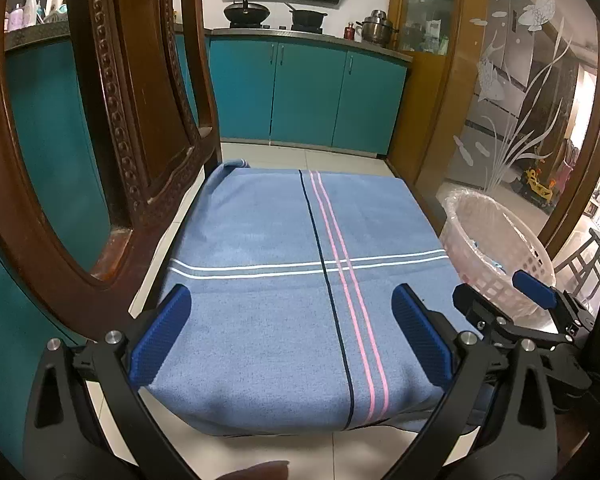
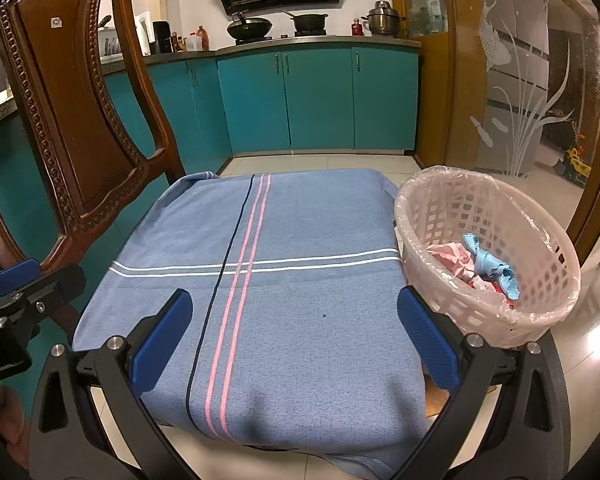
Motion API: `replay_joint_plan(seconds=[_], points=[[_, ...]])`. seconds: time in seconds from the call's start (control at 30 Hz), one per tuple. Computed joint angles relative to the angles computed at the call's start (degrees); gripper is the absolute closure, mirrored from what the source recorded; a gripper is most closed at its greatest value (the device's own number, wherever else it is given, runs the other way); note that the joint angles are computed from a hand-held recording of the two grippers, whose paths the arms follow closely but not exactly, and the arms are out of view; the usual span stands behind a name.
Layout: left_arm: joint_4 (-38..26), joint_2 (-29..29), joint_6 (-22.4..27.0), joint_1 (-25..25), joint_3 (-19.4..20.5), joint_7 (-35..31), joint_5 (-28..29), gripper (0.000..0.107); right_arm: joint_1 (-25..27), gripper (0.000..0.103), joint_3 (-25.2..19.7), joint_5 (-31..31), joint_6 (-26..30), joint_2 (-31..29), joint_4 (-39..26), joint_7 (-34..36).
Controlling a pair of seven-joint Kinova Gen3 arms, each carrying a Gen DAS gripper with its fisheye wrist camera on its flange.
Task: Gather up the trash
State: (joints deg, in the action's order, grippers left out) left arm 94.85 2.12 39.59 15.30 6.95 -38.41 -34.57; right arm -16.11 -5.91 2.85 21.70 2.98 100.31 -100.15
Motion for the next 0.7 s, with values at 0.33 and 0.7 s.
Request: replay_joint_plan(seconds=[0.33, 0.7], points=[[1.49, -1.64, -2.32, -1.06, -0.27, -0.57, 1.02, 0.007, 0.4, 0.003, -0.26, -2.59, -0.03, 0.12, -0.18, 2.53], [1.26, -1.93, -1.62, -2.27, 0.99, -1.04, 0.82, 0.007, 0.78, 0.003, -0.25, -4.7, 0.0, 0.32, -0.24, 4.82]])
